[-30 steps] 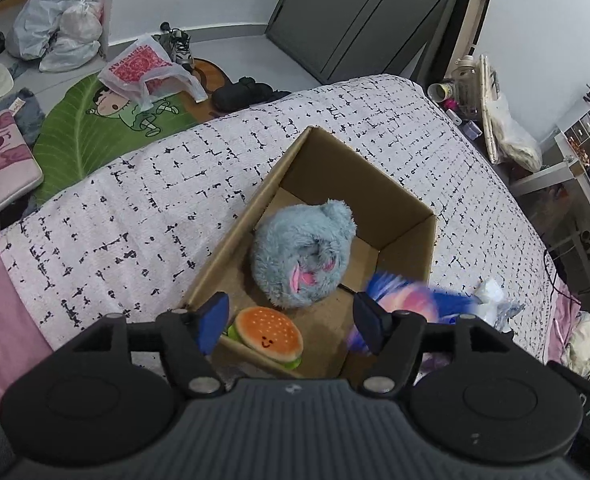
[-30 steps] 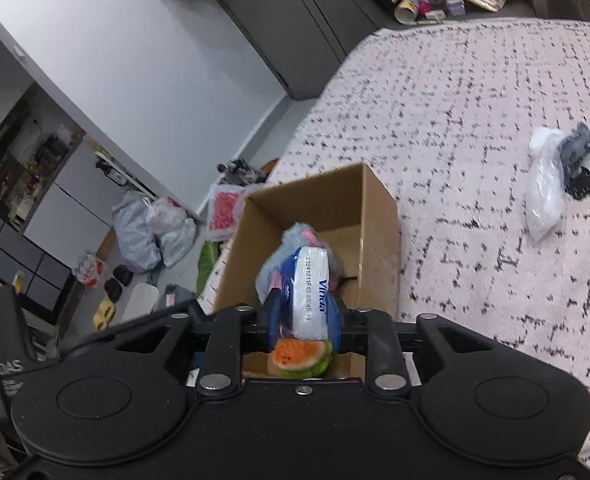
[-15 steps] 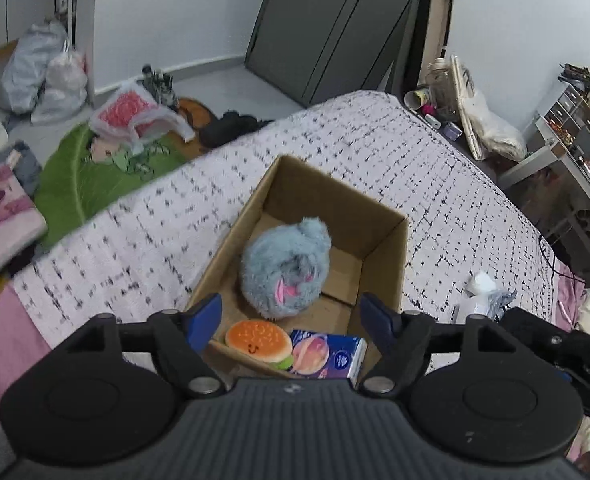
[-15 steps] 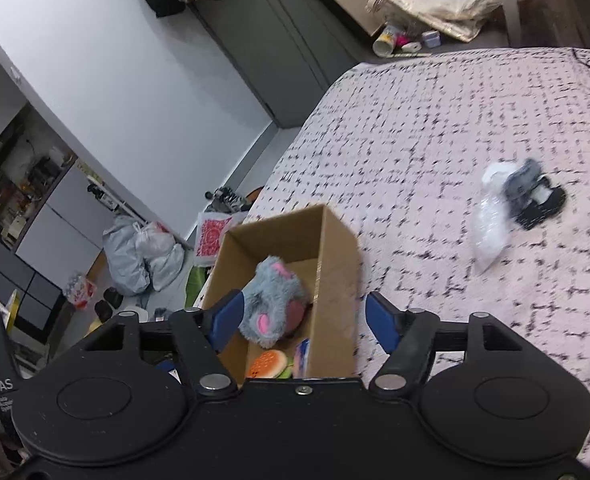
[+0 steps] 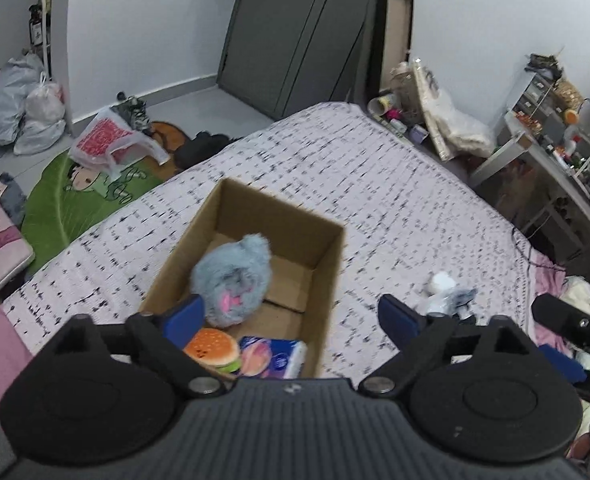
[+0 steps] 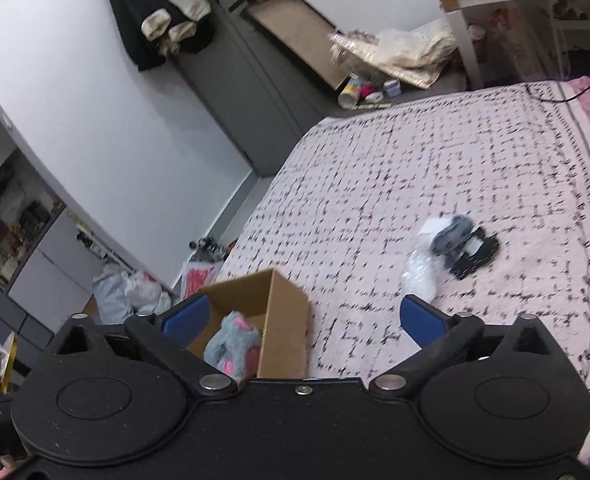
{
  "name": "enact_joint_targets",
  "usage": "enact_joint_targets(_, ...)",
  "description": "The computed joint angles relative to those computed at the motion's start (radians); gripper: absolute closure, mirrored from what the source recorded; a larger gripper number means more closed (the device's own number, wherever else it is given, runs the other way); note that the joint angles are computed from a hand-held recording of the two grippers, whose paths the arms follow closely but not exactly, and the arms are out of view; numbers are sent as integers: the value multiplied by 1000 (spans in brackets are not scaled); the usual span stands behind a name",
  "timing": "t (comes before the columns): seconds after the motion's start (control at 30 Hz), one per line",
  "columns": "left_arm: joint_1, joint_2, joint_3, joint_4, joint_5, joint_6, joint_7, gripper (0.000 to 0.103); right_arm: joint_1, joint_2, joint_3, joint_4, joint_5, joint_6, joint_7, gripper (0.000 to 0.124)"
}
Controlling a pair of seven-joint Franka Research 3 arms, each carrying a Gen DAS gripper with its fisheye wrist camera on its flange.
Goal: Organize soft objects
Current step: 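Open the right gripper over the box, then move both grippers toward the plastic bag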
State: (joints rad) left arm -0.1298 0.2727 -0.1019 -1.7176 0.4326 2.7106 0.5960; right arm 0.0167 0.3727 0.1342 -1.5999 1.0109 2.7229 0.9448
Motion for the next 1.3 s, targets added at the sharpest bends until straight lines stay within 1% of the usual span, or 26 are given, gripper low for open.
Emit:
enact_joint_targets(0.1, -22, 4, 11, 13, 42, 10, -37, 0, -18, -4, 4, -2, 30, -3, -31, 21)
enact_joint_targets(0.17, -37, 9, 20, 24, 78, 16, -63, 0, -24, -5, 5, -5, 48, 7, -56, 21)
enact_joint_targets(0.27, -53, 20, 21, 48, 113, -1, -83, 0, -29, -12, 3, -14, 66, 24, -103, 21)
enact_joint_targets(0.3, -55, 21, 22, 47, 124, 19, -95, 0, -33, -16, 6, -18, 83, 35, -125, 21)
enact_joint_targets(0.37, -68, 20, 34, 39, 163, 59, -133, 0, -47, -20, 10, -20, 121, 26, -157, 21)
enact_joint_targets(0.47, -82, 32, 36, 57, 197, 62, -151, 0, -55, -20, 3, -16, 155, 20, -180, 21)
enact_joint_targets(0.53, -85, 44, 24, 79, 186, 36, -135, 0, -54, -20, -8, -16, 152, 18, -177, 21)
enact_joint_targets(0.6, -74, 62, -4, 110, 131, -2, -76, 0, -56, -14, -20, -9, 137, 2, -142, 21)
enact_joint_targets(0.7, -100, 80, 6, 143, 144, -43, -65, 0, -76, -7, -23, -3, 153, -27, -129, 21)
enact_joint_targets(0.93, -122, 128, -7, 219, 112, -97, -14, 0, -106, 6, -26, 7, 201, -67, -151, 21)
enact_joint_targets(1.13, -147, 181, -8, 305, 86, -163, 22, 1, -117, 31, -31, 28, 191, -85, -126, 21)
enact_joint_targets(1.3, -162, 220, -5, 359, 64, -198, 41, 1, -132, 48, -28, 44, 193, -99, -114, 21)
